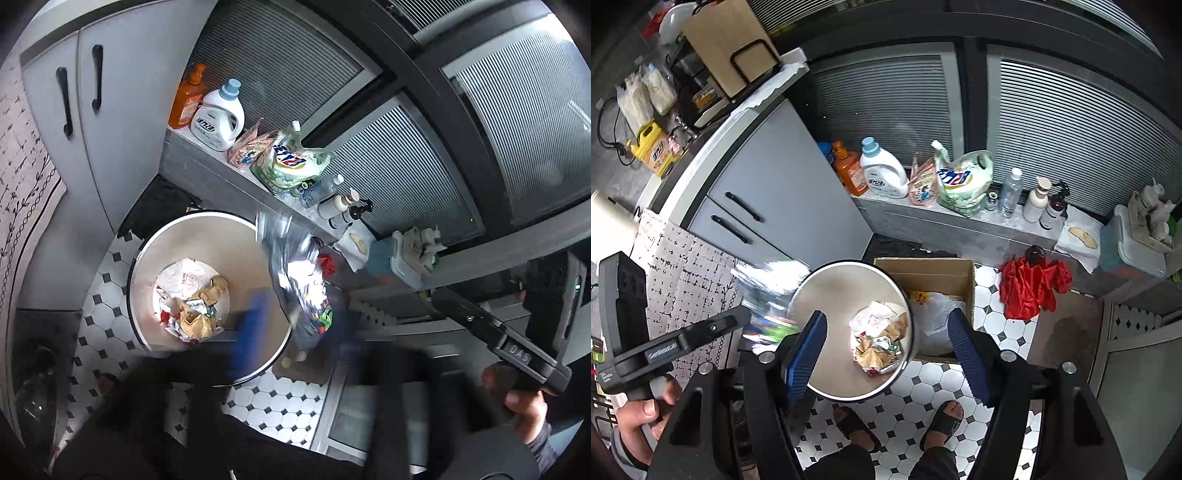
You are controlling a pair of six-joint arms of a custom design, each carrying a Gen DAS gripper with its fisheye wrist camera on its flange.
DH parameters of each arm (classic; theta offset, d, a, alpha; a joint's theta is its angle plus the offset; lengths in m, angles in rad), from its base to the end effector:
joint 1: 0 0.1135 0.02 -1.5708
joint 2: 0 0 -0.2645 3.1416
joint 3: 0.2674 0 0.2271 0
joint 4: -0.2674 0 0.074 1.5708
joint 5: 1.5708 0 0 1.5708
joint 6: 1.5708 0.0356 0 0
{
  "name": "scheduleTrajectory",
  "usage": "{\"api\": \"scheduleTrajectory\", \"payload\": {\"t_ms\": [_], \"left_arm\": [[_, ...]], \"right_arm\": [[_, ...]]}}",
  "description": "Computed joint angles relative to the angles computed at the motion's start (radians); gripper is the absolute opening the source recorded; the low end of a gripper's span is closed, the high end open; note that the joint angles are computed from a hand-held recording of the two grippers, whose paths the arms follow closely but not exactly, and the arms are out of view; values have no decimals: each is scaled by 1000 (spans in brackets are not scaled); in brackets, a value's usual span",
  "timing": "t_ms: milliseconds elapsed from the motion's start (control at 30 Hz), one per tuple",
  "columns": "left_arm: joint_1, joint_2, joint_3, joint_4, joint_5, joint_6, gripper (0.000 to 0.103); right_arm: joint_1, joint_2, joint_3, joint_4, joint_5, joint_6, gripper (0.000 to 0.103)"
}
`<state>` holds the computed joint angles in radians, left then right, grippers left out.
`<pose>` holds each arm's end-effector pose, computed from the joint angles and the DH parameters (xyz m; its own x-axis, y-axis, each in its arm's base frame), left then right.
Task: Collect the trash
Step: 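Open both tools over the white bin to drop the wrapper and blister, then move both tools back up to the counter above the box and foil ball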
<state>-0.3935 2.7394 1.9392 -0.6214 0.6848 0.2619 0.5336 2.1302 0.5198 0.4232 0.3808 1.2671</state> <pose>0.4292 -0.2026 0.0012 -0.7828 0.5421 -0.3055 0.6072 0.5580 -0.5657 0.2235 0.1166 0.0172 -0.5751 0.6892 -0.4408 0.6565 0.7103 0.2541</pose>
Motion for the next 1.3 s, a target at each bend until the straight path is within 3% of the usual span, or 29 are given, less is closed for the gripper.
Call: {"api": "scheduleTrajectory", "payload": {"t_ms": [33,267,533,767,900,1300], "left_arm": [[-1,-32,-63,65,-2,-16,69],[29,-76,-107,112,-16,-56,76],[132,-134,-131,149,-21,-80,85],[235,-211,-170,217,-60,-107,97],[308,-229,-140,203,-54,-94,97],[529,-216,17,177,-78,-120,97]], "right_arm": [[3,-7,-14,6,4,5,67],[13,-33,-51,42,20,16,68],[11,-33,50,1,4,-51,70],[21,-15,234,-91,-3,-143,84],[31,9,361,-147,3,-195,94],[48,204,878,-350,-54,-353,95]]}}
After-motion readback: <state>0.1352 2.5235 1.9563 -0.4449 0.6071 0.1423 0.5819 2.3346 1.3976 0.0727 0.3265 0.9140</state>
